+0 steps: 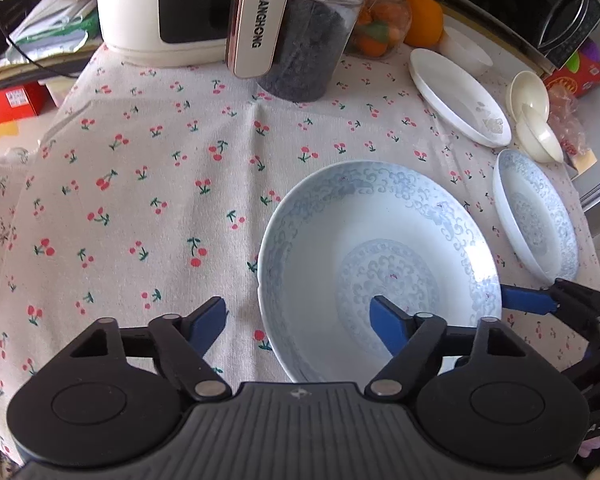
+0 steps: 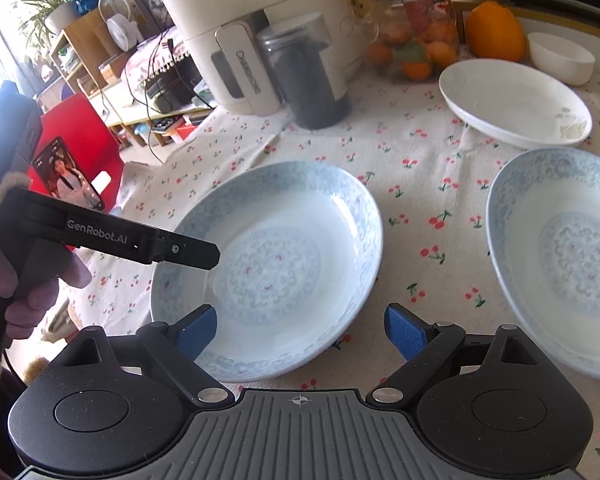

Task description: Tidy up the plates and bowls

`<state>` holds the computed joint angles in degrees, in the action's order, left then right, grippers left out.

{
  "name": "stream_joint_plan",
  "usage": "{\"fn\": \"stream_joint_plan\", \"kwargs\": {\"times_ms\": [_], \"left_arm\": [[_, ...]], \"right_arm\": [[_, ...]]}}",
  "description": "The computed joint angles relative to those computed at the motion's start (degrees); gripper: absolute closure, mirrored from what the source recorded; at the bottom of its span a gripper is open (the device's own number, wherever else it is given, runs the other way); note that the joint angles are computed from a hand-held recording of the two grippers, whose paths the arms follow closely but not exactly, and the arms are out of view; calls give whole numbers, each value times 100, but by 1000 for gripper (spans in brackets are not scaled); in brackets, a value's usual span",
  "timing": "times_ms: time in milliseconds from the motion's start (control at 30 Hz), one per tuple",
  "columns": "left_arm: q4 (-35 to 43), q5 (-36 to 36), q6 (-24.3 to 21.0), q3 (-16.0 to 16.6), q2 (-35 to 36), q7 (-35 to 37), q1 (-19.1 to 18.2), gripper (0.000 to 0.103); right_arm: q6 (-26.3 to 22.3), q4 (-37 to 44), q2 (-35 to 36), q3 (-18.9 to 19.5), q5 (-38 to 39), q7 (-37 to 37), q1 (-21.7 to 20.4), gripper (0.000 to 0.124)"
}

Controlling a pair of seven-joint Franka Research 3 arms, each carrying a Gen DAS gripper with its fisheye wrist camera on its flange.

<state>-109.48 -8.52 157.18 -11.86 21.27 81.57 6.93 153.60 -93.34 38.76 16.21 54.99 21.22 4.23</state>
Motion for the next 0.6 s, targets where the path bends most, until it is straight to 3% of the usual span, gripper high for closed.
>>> {"fn": "stream_joint_plan", "kwargs": {"times_ms": [133,500,600], "left_arm": [[69,-323,-165,-135,52,165,142,43],[32,-348,-92,-89,42,265,90,51],[5,-504,-37,-194,41,432,186,67]], "right_arm": [[-58,85,62,-35,-67,181,29,31],[68,176,177,121,162,-23,-58,34],[104,195,204,170,238,-138,-86,37]]}}
